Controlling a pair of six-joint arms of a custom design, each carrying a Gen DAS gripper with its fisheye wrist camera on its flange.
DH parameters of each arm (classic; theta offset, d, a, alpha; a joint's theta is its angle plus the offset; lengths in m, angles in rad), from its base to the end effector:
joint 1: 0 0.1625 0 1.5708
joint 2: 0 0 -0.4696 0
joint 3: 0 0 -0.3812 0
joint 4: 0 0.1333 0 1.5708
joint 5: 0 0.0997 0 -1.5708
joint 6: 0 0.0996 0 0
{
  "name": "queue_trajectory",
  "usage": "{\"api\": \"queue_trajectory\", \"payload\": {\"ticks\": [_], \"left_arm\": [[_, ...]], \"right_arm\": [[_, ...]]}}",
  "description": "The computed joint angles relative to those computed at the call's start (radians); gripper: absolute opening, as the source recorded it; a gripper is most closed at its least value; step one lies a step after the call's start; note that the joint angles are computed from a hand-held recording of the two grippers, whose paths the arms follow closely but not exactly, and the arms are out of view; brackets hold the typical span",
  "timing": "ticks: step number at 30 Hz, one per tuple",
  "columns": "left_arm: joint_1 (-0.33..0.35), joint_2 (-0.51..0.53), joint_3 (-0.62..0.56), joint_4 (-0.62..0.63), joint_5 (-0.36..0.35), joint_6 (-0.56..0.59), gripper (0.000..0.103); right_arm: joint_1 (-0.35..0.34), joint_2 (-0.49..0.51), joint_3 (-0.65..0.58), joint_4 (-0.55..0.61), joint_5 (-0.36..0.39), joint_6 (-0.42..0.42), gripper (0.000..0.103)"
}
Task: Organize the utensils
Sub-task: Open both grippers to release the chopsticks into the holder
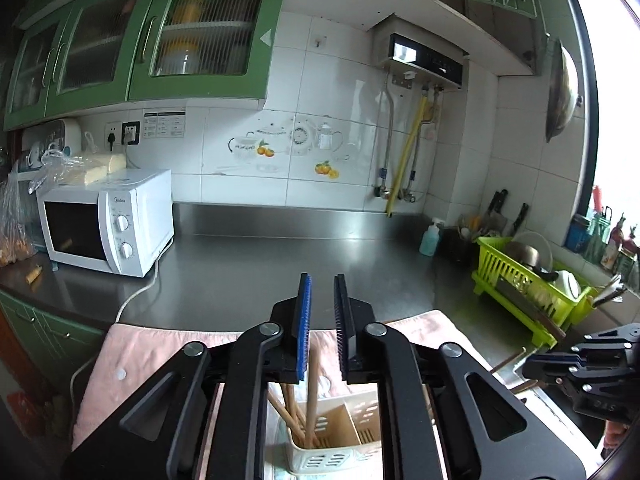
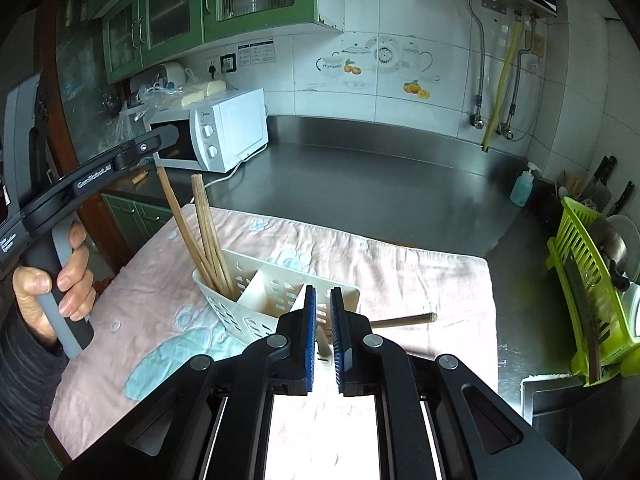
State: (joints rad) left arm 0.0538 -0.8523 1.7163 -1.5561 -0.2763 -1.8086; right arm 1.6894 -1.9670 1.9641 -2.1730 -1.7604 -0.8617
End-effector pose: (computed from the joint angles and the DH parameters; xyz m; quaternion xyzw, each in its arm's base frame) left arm -0.5862 -0.2610 0.1320 0.1489 0.7516 -0.5746 0.2877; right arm 0.1537 -0.3217 0.5731 0.4225 -0.8517 0.2436 0.1919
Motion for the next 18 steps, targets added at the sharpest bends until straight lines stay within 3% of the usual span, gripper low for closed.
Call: {"api": "queue_trajectory", "payload": {"ticks": [4,6,10,16,18], "left_arm": [[-0.025,0.005,-0.022,0.094,-0.001,-0.061,0.036],[-0.045,0.006,-0.031,0.142,-0.006,-0.097,0.04],[-0.09,0.012,-0.047,0.234,-0.038,-0.183,0.056],[-0.176,0.033,-0.051,0.333,-0.148,-0.284,0.08],[-0.207,0.042,-0.048,0.366,-0.19,-0.329,0.087]], "right_arm": [[-0.008,-0.023,0.003,-0.005,0.027,0.003,0.015],[-0.016,-0.045,0.005,0.002,0.049,0.001,0.02],[-0.05,-0.113,0.027,0.004,0.099,-0.02,0.026],[-0.188,-0.262,0.089,0.057,0.233,-0.099,0.04],[-0.267,-0.319,0.108,0.1,0.298,-0.139,0.045]]}}
